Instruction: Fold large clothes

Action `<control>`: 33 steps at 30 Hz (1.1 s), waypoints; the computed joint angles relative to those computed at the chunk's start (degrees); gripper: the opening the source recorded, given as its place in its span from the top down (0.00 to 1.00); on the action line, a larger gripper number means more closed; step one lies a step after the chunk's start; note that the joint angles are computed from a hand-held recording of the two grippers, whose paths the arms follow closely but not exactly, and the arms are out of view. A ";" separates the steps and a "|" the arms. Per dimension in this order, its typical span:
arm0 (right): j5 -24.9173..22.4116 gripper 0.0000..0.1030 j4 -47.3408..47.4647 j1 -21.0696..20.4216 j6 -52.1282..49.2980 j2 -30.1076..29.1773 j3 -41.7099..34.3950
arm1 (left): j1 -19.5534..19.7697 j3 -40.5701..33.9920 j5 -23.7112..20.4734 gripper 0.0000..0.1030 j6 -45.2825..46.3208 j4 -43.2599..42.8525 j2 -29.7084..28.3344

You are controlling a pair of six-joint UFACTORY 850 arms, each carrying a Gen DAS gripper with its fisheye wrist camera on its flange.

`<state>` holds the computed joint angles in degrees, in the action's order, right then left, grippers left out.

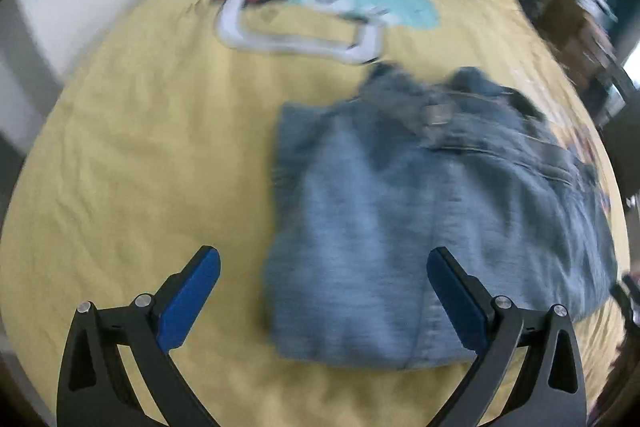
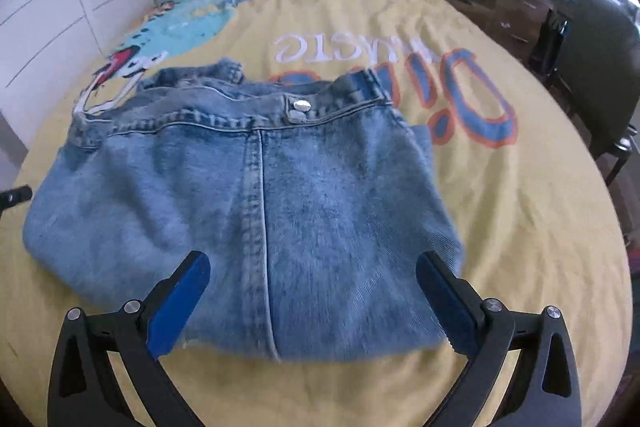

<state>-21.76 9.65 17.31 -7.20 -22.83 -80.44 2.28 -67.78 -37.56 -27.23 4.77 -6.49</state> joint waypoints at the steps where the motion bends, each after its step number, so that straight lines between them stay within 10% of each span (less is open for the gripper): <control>1: 0.10 0.00 0.13 -0.09 -0.11 1.03 1.04 | 1.59 -0.17 -1.47 0.01 0.81 -2.83 -0.80; 8: -0.72 0.00 6.61 -1.45 -4.33 6.01 7.25 | 4.79 1.02 -0.29 0.01 15.18 -23.58 -4.22; 16: -0.87 0.00 3.47 -1.84 -0.79 7.21 10.39 | 0.91 0.28 1.58 0.03 10.52 -16.66 -5.69; 18: -0.65 0.00 5.44 -2.08 -2.05 7.39 11.07 | 0.74 -0.16 1.47 0.23 12.70 -18.17 -5.76; 21: -0.22 0.00 7.27 -2.33 -3.18 7.59 11.68 | -0.11 -0.83 1.63 0.78 13.73 -17.53 -5.26; 33: 1.08 0.00 16.22 -5.37 -10.53 9.75 12.29 | -5.49 -11.68 1.31 0.82 19.74 -25.88 -3.23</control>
<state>-20.68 25.87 11.93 -17.73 -13.08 -68.15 -3.22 -79.46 -36.26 -7.49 -21.11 -9.72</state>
